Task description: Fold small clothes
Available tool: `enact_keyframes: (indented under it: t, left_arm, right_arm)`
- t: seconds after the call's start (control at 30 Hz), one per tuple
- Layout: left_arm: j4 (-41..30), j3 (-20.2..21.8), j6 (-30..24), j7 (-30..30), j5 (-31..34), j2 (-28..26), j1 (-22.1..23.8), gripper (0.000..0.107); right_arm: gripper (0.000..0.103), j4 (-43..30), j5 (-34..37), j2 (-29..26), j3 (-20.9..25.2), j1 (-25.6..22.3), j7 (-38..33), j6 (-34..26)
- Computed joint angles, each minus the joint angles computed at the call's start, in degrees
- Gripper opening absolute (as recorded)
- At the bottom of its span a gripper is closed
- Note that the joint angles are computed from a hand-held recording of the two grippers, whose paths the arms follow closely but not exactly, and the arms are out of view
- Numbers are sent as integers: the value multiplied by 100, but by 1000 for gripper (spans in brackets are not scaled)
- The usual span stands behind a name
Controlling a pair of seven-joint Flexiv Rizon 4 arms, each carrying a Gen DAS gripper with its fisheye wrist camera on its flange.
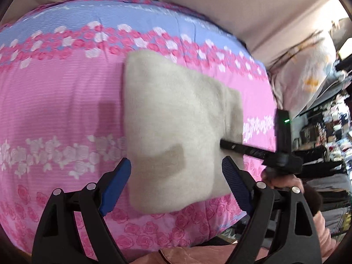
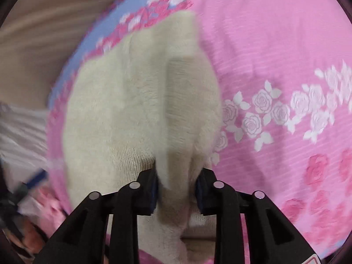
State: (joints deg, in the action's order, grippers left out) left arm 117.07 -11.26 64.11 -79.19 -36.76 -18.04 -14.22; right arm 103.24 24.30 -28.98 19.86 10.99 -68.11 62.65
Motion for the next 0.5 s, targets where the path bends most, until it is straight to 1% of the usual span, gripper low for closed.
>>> enact_keyframes:
  t: [0.03, 0.07, 0.1, 0.13, 0.17, 0.2, 0.23, 0.27, 0.33, 0.4, 0.43, 0.47, 0.5]
  left_arm:
    - [-95, 70, -48, -148, 214, -57, -67, 82]
    - [-194, 131, -63, -308, 429, -118, -138, 82]
    - [-236, 141, -55, -378, 520, -150, -153, 82]
    - [-297, 164, -49, -487, 649, -195, -190, 82]
    - [-359, 160, -28, -571, 735, -264, -215, 82]
    - [-411, 146, -28, -629, 806, -330, -230, 82]
    - [-484, 148, -45, -720, 890, -406, -255, 82]
    - [-523, 130, -69, -767, 932, -453, -254, 82]
    - [-637, 163, -90, -893, 1137, -606, -311, 82]
    - [-803, 310, -175, -1158, 1510, -772, -435, 82]
    - [-855, 386, -193, -1297, 1687, -830, -488, 82]
    - [-895, 432, -200, -1402, 1825, -879, -517, 82]
    - [-886, 390, -120, -1394, 1863, -922, -492, 82]
  right_arm:
    - [28, 163, -147, 174, -78, 88, 181, 219]
    - [28, 409, -531, 396, -320, 336, 458, 458]
    - [28, 704, -1215, 667, -647, 663, 826, 666]
    - [28, 847, -1570, 824, -811, 829, 921, 778]
    - [25, 856, -1657, 877, -802, 835, 866, 829]
    - [20, 760, -1509, 885, -606, 704, 576, 803]
    - [12, 647, -1480, 832, -394, 551, 395, 704]
    - [10, 497, -1388, 729, -249, 462, 180, 575]
    - [8, 236, -1529, 379, -328, 559, 152, 405]
    - [6, 39, -1896, -41, -640, 724, 386, 146]
    - [0, -60, -1977, -236, -653, 666, 414, 86]
    - [0, -237, -1721, -434, -483, 447, 227, 152]
    - [0, -310, -1574, -485, -367, 291, 159, 148]
